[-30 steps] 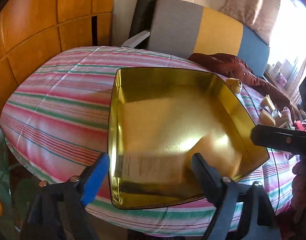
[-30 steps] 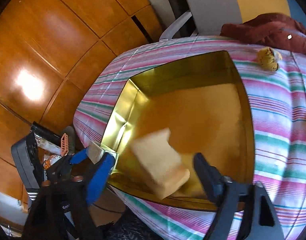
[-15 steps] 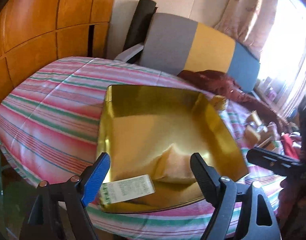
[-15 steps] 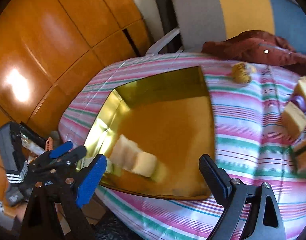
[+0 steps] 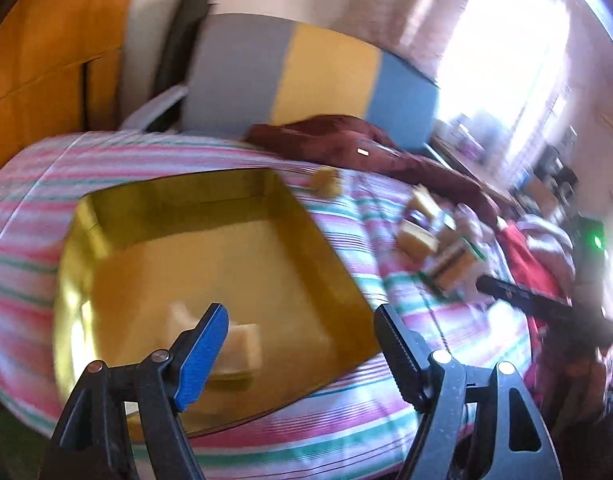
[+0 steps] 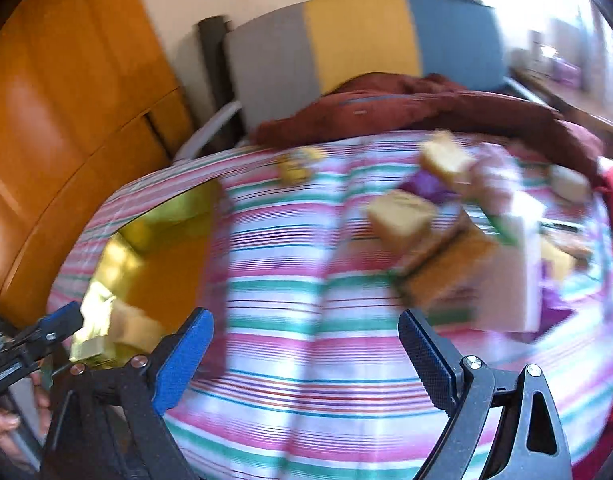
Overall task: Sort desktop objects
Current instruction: 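Grasp the cracker packet with left tool while right tool grasps white eraser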
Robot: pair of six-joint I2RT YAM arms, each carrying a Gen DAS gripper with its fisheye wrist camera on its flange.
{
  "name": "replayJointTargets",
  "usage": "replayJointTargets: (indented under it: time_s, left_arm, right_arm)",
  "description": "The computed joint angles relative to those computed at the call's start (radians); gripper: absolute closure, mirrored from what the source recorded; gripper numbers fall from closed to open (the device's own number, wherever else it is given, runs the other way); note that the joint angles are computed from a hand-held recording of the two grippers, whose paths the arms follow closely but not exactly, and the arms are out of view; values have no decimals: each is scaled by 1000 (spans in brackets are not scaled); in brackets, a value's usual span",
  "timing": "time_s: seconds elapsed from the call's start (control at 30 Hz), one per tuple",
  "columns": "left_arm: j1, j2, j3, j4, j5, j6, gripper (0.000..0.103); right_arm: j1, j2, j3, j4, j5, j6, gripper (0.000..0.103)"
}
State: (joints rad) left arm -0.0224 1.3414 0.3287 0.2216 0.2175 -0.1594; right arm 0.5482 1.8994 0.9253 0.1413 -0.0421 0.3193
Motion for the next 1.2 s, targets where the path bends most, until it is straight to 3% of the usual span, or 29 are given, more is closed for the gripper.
replayJointTargets:
  time_s: [0.23, 0.4, 0.5, 0.7, 0.8, 0.87, 1.03, 1.1, 1.2]
  left_arm:
    - [-297, 82, 86, 57, -154, 74, 26]
    - [-411, 224, 209, 66, -158, 102, 21]
    - [-439, 306, 291, 40, -118, 98, 19]
    - [-526, 428, 405, 17, -207, 171, 21]
    - [-532, 493, 478, -34, -189, 197, 34]
    - [-530, 542, 535, -77, -161, 197, 36]
    - [-536, 639, 650, -133, -150, 226, 37]
    - [-538, 676, 698, -147, -148, 251, 37]
    - [-529, 749, 797, -200, -109, 280, 37]
  right_arm:
    - [-192, -87, -102, -7, 20, -38, 16]
    - [-298, -95, -109, -28, 17, -68, 38]
    - [-331, -73, -84, -33, 4, -94, 51]
    - [-348, 35, 38, -61, -24, -164, 54]
    - [-358, 97, 106, -78, -57, -197, 54]
    - [-362, 135, 149, -93, -65, -218, 54]
    - [-367, 201, 217, -119, -118, -255, 65]
    - [-377, 225, 239, -137, -158, -254, 76]
    - [-387, 233, 247, -148, -210, -267, 82]
